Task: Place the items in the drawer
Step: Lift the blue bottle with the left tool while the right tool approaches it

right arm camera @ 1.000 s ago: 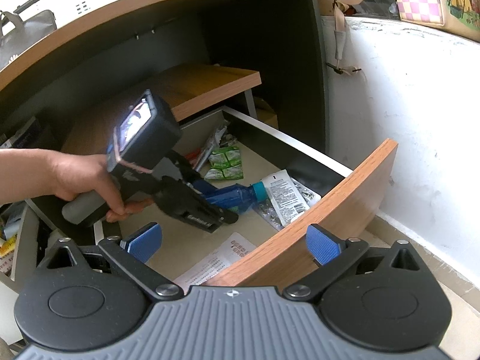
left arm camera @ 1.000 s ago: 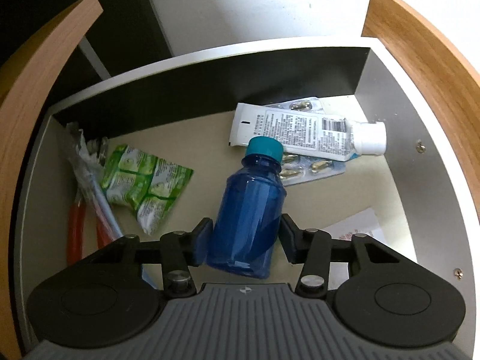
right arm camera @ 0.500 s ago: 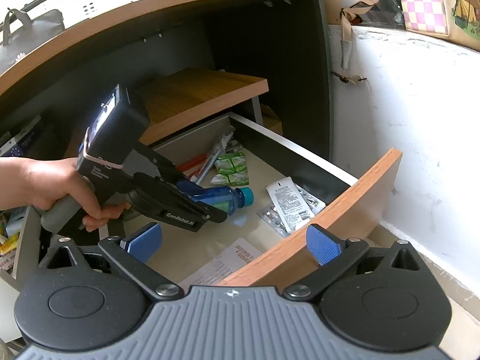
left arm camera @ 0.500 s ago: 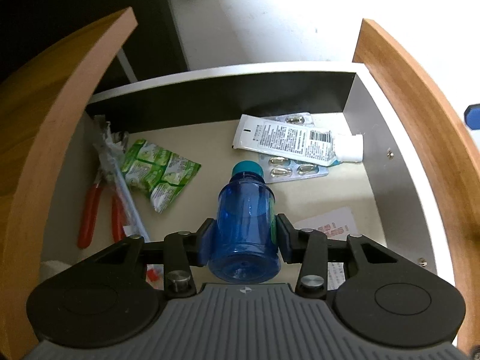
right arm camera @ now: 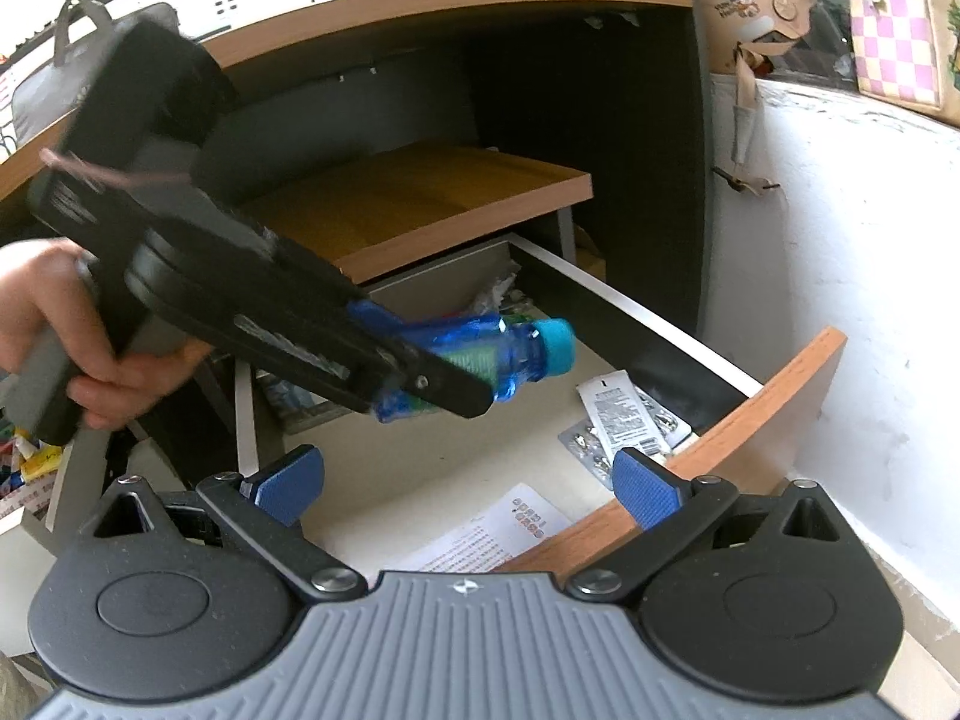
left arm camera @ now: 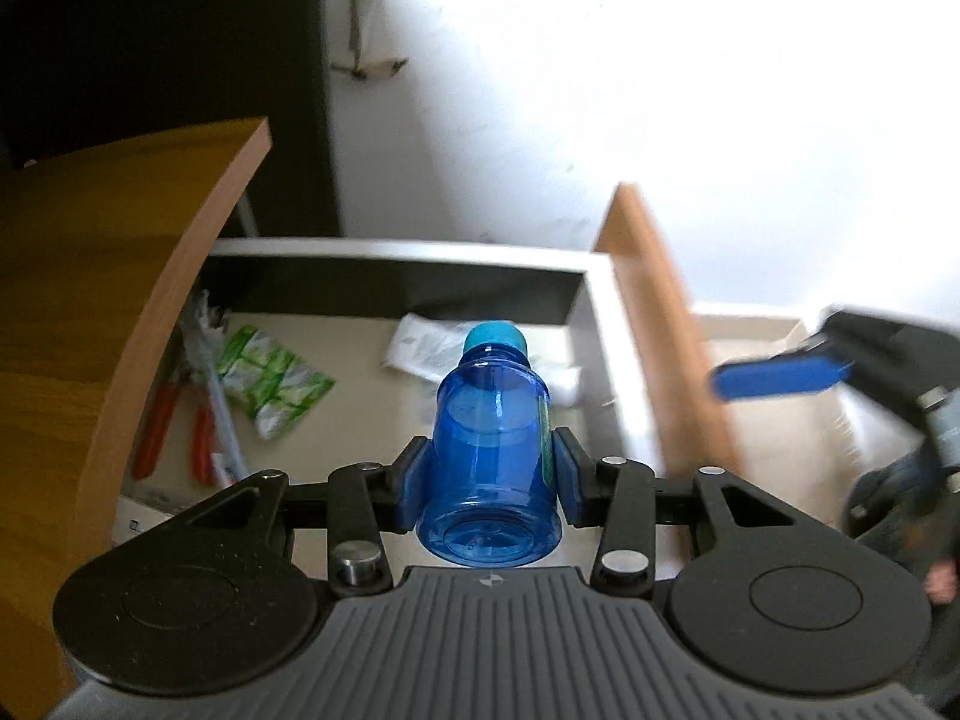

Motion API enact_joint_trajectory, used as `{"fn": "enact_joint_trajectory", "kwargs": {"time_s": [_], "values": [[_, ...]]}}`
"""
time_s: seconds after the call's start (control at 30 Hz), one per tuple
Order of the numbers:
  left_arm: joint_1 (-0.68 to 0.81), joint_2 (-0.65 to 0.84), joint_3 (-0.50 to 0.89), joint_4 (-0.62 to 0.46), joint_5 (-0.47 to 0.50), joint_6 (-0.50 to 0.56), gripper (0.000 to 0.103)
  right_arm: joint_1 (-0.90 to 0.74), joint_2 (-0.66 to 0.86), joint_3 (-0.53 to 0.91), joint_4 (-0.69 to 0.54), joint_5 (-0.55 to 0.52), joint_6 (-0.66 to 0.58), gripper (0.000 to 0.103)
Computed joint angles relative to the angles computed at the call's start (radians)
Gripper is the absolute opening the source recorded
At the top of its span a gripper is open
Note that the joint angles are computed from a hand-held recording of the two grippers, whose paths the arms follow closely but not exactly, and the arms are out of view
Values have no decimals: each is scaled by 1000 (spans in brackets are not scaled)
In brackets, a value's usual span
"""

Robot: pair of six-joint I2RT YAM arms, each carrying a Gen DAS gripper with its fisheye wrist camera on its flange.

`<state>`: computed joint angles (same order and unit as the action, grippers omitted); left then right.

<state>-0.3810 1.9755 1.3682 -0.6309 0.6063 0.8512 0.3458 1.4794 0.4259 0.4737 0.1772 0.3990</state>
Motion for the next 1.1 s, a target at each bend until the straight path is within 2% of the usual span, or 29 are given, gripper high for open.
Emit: {"fn": "enact_joint_trajectory", "kwargs": {"time_s": [0.17,0.37,0.43,0.5,0.6,0.87,1.1], "values": [[11,-97,-25,-112,56,37,45,27,-5,-4,12,20,-14,103],[49,-195,-73,-236,74,127,45,61,-13,-18,57,36,-48,102],[70,-213,-83,-265,88,148,45,68,-12,-17,66,22,-54,98],[98,-231,-86,-304,104,164,45,90,-9,-10,69,21,-79,89],[134,-249,-98,-328,96,162,45,132,0,2,80,44,-101,88],[249,-293,-138,-347,162,187,45,210,39,46,113,77,-117,83],[349,-325,-140,-402,186,236,45,279,100,165,55,117,-155,82]]}}
